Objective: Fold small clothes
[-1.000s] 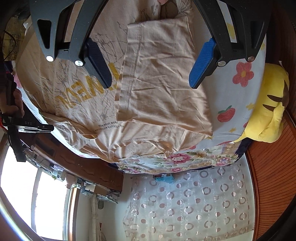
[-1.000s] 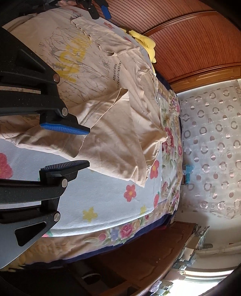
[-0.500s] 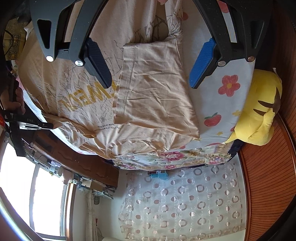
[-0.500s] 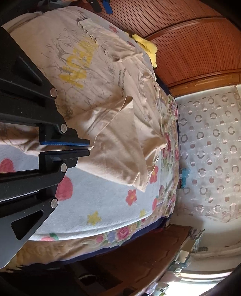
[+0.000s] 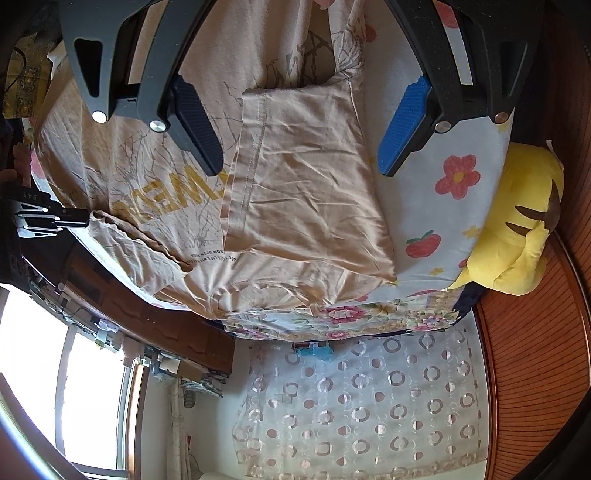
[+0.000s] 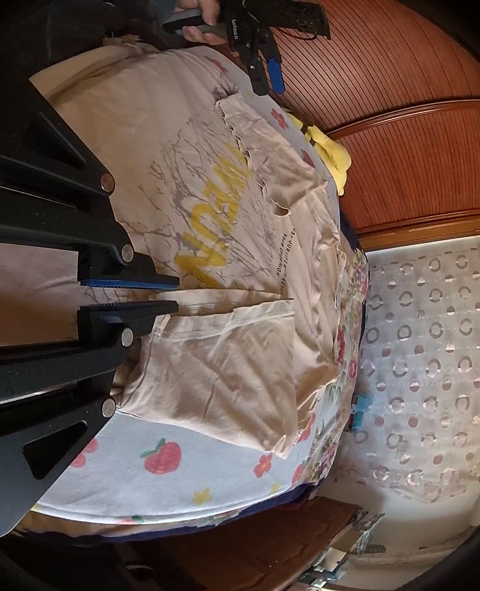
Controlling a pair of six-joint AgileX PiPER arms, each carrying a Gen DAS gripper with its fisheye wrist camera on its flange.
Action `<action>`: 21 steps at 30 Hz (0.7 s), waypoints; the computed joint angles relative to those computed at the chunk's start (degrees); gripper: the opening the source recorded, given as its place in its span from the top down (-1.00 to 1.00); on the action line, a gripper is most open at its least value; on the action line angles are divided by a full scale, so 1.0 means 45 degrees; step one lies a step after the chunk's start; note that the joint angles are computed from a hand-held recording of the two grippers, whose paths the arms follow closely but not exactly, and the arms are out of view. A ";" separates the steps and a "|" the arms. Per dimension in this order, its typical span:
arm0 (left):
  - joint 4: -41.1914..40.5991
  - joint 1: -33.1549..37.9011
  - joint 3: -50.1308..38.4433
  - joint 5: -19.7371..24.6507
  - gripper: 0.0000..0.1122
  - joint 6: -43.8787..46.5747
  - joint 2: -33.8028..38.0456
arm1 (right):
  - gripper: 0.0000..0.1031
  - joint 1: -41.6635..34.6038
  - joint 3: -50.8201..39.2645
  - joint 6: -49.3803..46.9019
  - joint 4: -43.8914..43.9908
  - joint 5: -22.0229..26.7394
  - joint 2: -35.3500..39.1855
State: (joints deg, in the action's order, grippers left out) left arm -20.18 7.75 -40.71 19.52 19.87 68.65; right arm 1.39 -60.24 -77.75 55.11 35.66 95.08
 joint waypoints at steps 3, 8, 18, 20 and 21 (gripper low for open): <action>-0.0608 0.0254 -0.0071 -0.0080 -0.53 0.0695 0.0220 | 0.59 -0.0201 -0.0064 -0.0075 0.0042 0.0149 -0.0032; -0.1084 0.0891 -0.1009 -0.0054 -0.53 0.1628 0.1388 | 0.24 -0.0563 -0.1101 0.0523 0.0002 -0.0074 0.0462; -0.0709 0.2073 -0.4214 0.0629 -0.53 0.1793 0.4494 | 0.14 -0.0097 -0.6476 0.5617 -0.3585 -0.0455 0.4207; -0.0603 0.2183 -0.4626 0.0752 -0.53 0.1687 0.4946 | 0.13 0.0355 -0.7177 0.6981 -0.4685 -0.0551 0.4669; -0.0455 0.2228 -0.4902 0.0848 -0.53 0.1540 0.5217 | 0.13 0.0555 -0.7748 0.7654 -0.5197 -0.0451 0.5035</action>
State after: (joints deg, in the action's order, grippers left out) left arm -22.23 17.77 -62.77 23.34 26.80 92.12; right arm 3.89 -95.11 -43.31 31.72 33.63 117.74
